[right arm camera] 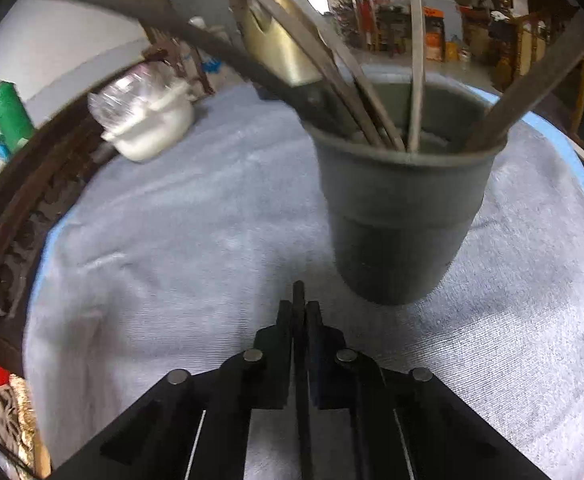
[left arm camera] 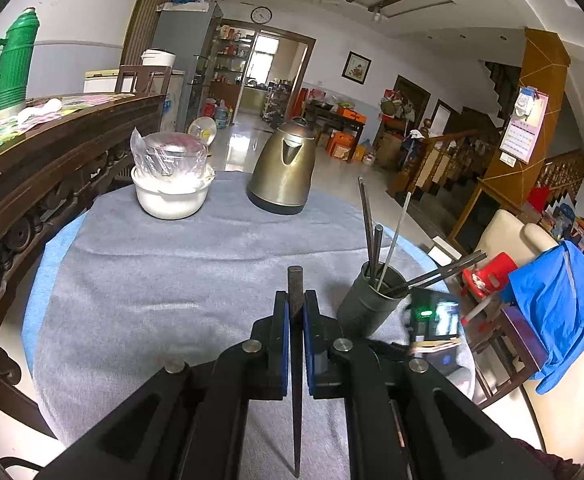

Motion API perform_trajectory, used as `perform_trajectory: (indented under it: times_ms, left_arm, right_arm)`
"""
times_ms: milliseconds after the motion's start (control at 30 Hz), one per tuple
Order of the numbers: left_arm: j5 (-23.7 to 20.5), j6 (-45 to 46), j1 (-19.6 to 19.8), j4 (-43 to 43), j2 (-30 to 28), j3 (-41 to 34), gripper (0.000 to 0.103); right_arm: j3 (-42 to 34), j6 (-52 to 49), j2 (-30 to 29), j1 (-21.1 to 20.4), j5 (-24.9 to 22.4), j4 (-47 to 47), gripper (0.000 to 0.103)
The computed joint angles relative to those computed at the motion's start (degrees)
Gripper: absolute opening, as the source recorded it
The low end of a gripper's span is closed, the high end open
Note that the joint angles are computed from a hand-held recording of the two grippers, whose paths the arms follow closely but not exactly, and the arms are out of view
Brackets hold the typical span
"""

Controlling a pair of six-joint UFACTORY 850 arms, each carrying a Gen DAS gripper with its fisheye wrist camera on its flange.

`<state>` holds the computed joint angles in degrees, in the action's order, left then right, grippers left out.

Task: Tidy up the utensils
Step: 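Lower both held chopsticks into the grey holder with both grippers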

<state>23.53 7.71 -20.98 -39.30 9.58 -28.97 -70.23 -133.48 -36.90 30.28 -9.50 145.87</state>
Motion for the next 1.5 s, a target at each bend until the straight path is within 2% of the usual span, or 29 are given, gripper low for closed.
perform_trajectory:
  times_ms: [367,533,700,1000,1267,1500]
  left_arm:
    - [1.35,6.65,-2.85,-7.13,0.23,-0.45,0.007]
    - [1.79,8.47,-4.09,-8.90,-0.59,-1.94,0.007]
    - [2.76,9.31,-4.91,-8.40,-1.28,-4.36,0.007]
    - [2.26,7.72,-3.83,-3.41,-3.63,-11.26,0.007]
    - [3.94,7.97,-2.32,-0.35,-8.28,-20.52,0.007]
    - [7.01,7.80,-2.33,0.07,-14.05,-26.58,0.007]
  right_arm:
    - [12.74,0.84,12.11,-4.34,-18.41,-3.41,0.006]
    - [17.11,0.28,16.87,-6.70,-23.62,-2.65,0.006]
    - [18.23,-0.38,19.67,-8.45,-27.80,0.70,0.006]
    - [16.15,0.82,21.65,-10.81,-31.02,3.35,0.007]
    - [11.79,-3.06,23.02,-11.10,-29.42,7.46,0.007]
    - [6.38,-12.75,20.99,-9.74,-26.45,18.41,0.007]
